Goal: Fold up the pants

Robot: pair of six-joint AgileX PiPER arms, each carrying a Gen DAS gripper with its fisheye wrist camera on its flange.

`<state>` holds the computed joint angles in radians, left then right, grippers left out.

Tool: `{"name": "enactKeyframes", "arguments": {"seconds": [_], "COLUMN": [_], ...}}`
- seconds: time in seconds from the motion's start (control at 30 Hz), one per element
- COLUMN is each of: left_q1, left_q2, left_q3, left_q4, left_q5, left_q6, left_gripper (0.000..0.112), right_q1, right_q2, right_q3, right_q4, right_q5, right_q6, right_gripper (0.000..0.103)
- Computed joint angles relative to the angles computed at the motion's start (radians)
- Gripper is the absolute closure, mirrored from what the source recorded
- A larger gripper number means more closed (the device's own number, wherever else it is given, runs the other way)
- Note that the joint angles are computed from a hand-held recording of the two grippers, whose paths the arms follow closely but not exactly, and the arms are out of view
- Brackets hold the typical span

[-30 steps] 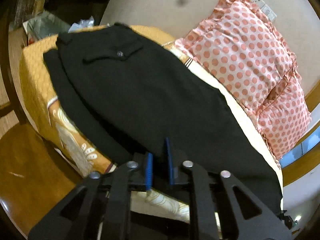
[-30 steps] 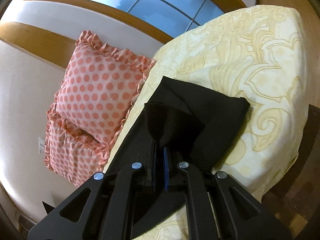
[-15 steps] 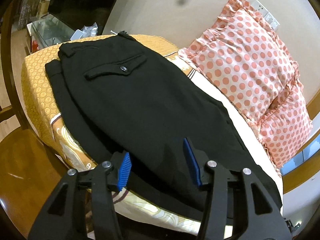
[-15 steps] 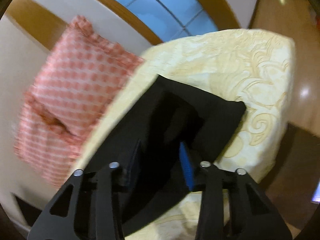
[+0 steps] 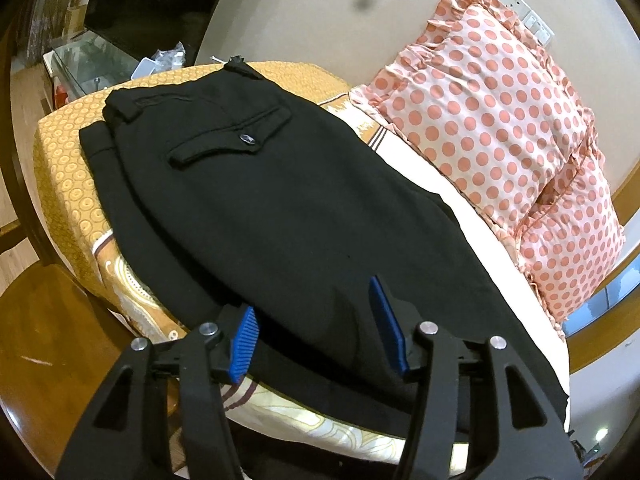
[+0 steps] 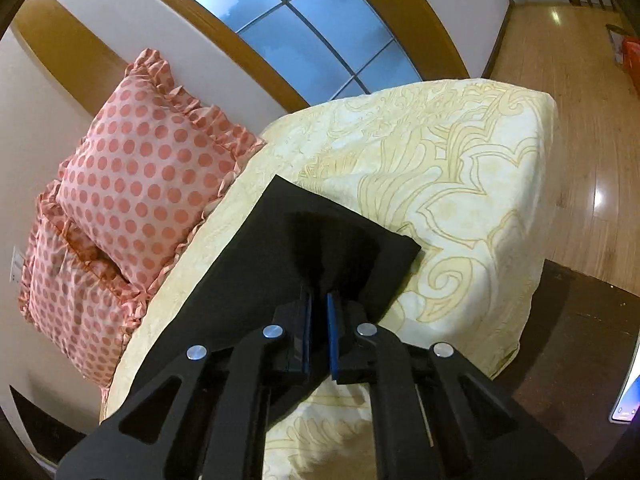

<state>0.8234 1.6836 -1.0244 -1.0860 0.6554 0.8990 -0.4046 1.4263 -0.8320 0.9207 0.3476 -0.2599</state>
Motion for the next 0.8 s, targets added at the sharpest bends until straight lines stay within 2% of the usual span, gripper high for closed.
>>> {"name": "enactKeyframes", "arguments": {"seconds": [0.07, 0.17, 0.27, 0.33, 0.43, 0.53, 0.7, 0.8], "left_q1": [0.009, 0.027, 0.032, 0.025, 0.061, 0.096, 0.113, 0.095], "left_q2": [0.009, 0.03, 0.046, 0.046, 0.058, 0.03, -0.02, -0.05], "left_q3": [-0.011, -0.033, -0.051, -0.054, -0.05, 0.007, 0.1, 0.126], "left_q4": [-0.004, -0.012, -0.009, 0.012, -0.01, -0.046, -0.125, -0.134], "left_q5": [0.012, 0.031, 0.036, 0.006, 0.048, 0.057, 0.016, -0.036], "left_q6": [-0.008, -0.022, -0.033, -0.046, -0.022, 0.045, 0.201, 0.241], "left_gripper": [0.059, 0.059, 0.066, 0.093, 0.104, 0.105, 0.104, 0.098], "right_q1": [-0.003, -0.036, -0.034, -0.031, -0.036, -0.044, -0.057, -0.034], "right_q2": [0.002, 0.0, 0.012, 0.019, 0.023, 0.012, 0.007, -0.005], "right_q3": [0.004, 0.023, 0.015, 0.002, -0.01, 0.009, 0.038, 0.019], "right_q4": [0.029, 0.165, 0.198, 0.181, 0.21, 0.261, 0.327, 0.173], "right_q5": [0.001, 0.027, 0.031, 0.029, 0.045, 0.046, 0.049, 0.024], "right_q6": [-0.033, -0.17, -0.204, -0.196, -0.236, -0.292, -0.366, -0.227], "right_gripper": [0.096, 0.096, 0.096, 0.096, 0.096, 0.096, 0.096, 0.094]}}
